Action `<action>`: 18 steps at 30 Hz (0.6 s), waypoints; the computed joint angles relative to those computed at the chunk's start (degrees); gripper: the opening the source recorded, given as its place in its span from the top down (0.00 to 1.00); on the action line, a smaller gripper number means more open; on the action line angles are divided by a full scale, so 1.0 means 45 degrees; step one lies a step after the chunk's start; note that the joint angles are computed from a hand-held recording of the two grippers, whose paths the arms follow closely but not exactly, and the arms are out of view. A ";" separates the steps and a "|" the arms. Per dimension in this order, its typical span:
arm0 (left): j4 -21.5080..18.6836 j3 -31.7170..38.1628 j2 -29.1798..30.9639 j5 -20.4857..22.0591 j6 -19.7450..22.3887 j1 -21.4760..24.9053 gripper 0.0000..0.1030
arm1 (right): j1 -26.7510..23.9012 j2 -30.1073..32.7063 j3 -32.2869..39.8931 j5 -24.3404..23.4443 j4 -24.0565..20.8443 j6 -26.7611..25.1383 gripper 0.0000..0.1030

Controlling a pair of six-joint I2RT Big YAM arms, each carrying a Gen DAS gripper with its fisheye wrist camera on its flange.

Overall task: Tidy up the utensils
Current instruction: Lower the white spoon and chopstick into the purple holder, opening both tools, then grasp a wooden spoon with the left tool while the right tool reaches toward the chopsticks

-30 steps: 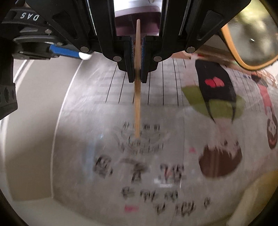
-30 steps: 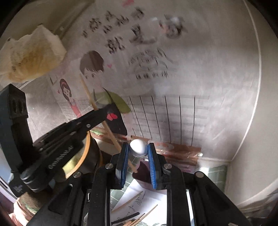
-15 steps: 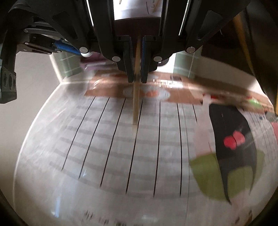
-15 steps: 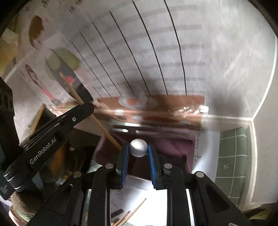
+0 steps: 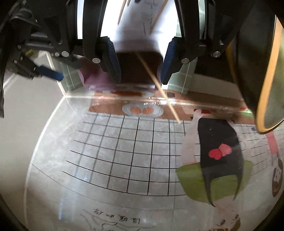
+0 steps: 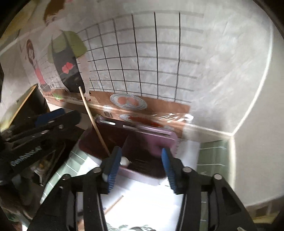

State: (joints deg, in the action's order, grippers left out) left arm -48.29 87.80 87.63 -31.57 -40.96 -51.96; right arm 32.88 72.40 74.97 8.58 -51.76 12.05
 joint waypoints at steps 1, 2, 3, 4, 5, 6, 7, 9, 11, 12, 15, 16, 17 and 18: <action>0.0007 -0.0273 -0.0233 -0.0113 -0.0032 -0.0202 0.51 | 0.0209 -0.0312 -0.0289 0.0536 0.0119 -0.0150 0.48; 0.0020 -0.0523 -0.0439 -0.0198 -0.0076 -0.0378 0.49 | 0.0339 -0.0549 -0.0527 0.0838 0.0228 -0.0281 0.45; 0.0026 -0.0800 -0.0647 -0.0282 -0.0160 -0.0588 0.48 | 0.0487 -0.0809 -0.0793 0.1121 0.0302 -0.0378 0.45; 0.0046 -0.1010 -0.0809 -0.0299 -0.0227 -0.0743 0.47 | 0.0682 -0.1109 -0.1103 0.1398 0.0376 -0.0412 0.44; 0.0126 -0.1291 -0.1001 -0.0268 -0.0305 -0.0921 0.46 | 0.0794 -0.1273 -0.1235 0.1491 0.0371 -0.0386 0.44; 0.0210 -0.1598 -0.1190 -0.0178 -0.0388 -0.1093 0.46 | 0.0937 -0.1505 -0.1486 0.1570 0.0422 -0.0320 0.44; 0.0224 -0.1836 -0.1323 -0.0113 -0.0480 -0.1251 0.46 | 0.1102 -0.1773 -0.1793 0.1678 0.0506 -0.0213 0.43; 0.0246 -0.2460 -0.1637 0.0048 -0.0626 -0.1575 0.45 | 0.1448 -0.2158 -0.2245 0.2026 0.0555 -0.0020 0.40; 0.0148 -0.3103 -0.1902 0.0198 -0.0832 -0.1839 0.44 | 0.1937 -0.2619 -0.2836 0.2614 0.0639 0.0133 0.29; 0.0132 -0.3442 -0.2049 0.0314 -0.0913 -0.1967 0.44 | 0.2234 -0.2942 -0.3241 0.2845 0.0746 0.0231 0.25; -0.0062 -0.4424 -0.2507 0.0595 -0.1321 -0.2324 0.44 | 0.2769 -0.3569 -0.4094 0.2902 0.0936 0.0496 0.17; -0.0094 -0.4811 -0.2708 0.0730 -0.1487 -0.2457 0.44 | 0.2978 -0.3725 -0.4325 0.3030 0.0899 0.0581 0.17; -0.0132 -0.5108 -0.2857 0.0821 -0.1622 -0.2567 0.44 | 0.3163 -0.3811 -0.4493 0.3182 0.0828 0.0671 0.17; -0.0202 -0.5387 -0.3004 0.0895 -0.1761 -0.2676 0.44 | 0.3396 -0.3848 -0.4688 0.3416 0.0666 0.0843 0.17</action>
